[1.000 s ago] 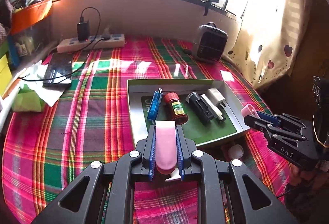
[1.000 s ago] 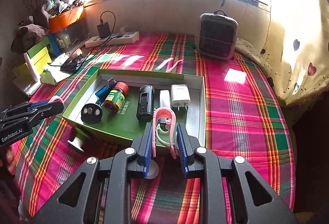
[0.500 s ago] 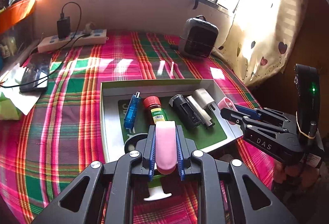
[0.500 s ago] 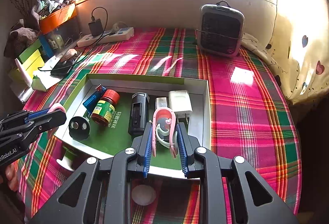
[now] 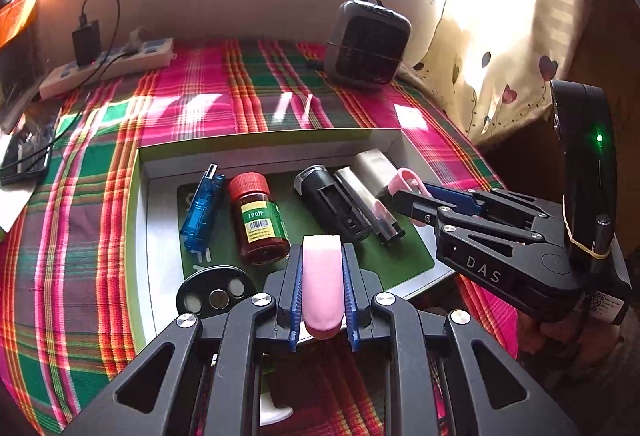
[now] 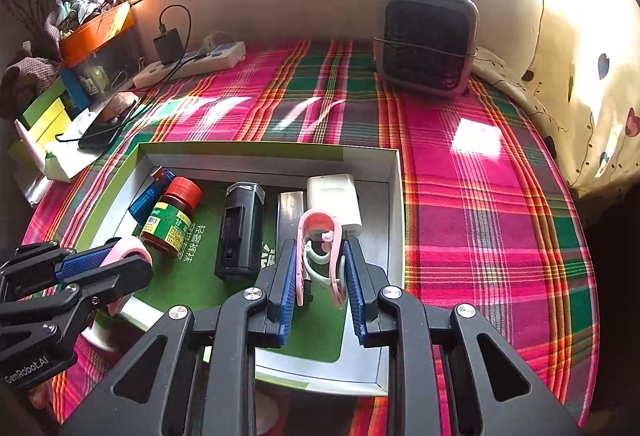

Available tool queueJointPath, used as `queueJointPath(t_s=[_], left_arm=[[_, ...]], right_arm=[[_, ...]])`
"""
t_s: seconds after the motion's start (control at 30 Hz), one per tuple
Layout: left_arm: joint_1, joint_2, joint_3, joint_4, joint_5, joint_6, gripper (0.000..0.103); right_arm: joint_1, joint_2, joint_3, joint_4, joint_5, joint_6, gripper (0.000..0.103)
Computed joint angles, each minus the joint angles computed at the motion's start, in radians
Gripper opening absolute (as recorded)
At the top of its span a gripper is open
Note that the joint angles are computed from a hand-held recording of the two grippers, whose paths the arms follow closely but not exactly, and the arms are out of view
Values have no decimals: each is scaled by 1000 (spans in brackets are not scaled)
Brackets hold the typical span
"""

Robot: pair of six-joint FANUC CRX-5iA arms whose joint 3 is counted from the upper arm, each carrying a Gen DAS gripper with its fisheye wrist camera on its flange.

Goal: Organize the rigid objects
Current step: 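Lower the pink piece into the box and open the left tool while the right lowers the clip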

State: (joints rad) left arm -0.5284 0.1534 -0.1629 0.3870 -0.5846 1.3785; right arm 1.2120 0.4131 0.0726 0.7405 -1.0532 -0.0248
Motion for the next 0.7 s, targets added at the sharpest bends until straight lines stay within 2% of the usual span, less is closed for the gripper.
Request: queueJointPath(t_s=[0.7], left_arm=[[-27, 53, 64, -88, -35, 76, 17]], right_arm=[[-10, -8, -45, 30, 37, -17, 25]])
